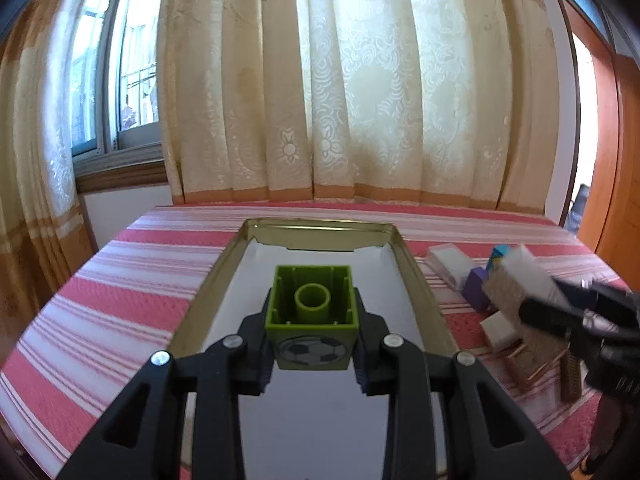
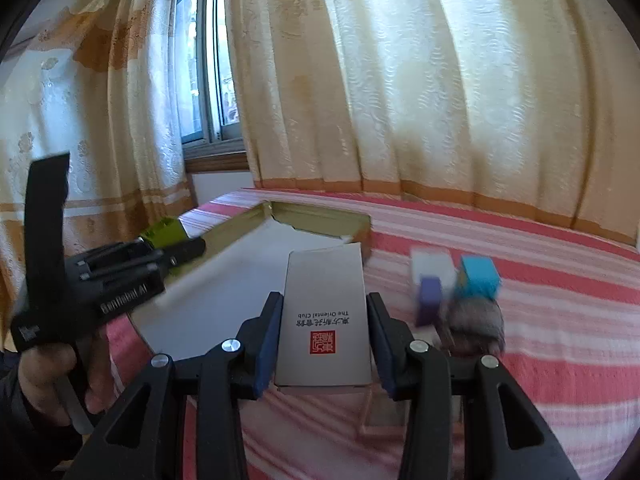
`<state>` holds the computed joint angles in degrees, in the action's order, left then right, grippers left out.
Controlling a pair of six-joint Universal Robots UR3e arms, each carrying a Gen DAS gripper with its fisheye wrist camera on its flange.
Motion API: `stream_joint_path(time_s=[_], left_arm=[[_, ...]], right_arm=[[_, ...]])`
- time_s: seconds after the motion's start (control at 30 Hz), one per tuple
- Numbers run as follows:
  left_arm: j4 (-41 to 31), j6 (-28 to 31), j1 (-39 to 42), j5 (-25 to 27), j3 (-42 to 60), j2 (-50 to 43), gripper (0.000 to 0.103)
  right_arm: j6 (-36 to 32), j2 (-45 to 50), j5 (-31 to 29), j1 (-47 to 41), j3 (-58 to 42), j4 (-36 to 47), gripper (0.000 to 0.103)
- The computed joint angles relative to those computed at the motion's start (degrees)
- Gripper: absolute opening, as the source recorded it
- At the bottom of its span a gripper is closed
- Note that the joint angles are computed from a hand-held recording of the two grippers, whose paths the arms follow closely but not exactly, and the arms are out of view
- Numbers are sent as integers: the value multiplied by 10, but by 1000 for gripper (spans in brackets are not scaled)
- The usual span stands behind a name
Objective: Organize rigid objects
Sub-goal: 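Lower the green block into the tray with the left gripper while the right gripper releases the white box there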
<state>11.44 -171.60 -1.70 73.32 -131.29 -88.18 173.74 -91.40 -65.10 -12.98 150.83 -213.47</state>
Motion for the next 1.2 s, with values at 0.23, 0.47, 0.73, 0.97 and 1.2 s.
stream_joint_path(time_s=[0.23, 0.47, 0.73, 0.97, 1.2], left_arm=[[-161, 38, -15, 45, 161, -64, 30], [-357, 39, 3, 35, 340, -143, 30], [-446, 47, -12, 53, 446, -207, 30], [-475, 43, -29, 83, 507, -250, 35], [-432, 27, -12, 73, 441, -198, 70]], right_arm=[[5, 63, -59, 86, -240, 210, 44], [13, 187, -124, 144, -428, 318, 44], [15, 282, -149, 163, -553, 392, 44], [14, 322, -162, 170, -611, 433, 46], [6, 279, -140, 157, -554, 405, 73]])
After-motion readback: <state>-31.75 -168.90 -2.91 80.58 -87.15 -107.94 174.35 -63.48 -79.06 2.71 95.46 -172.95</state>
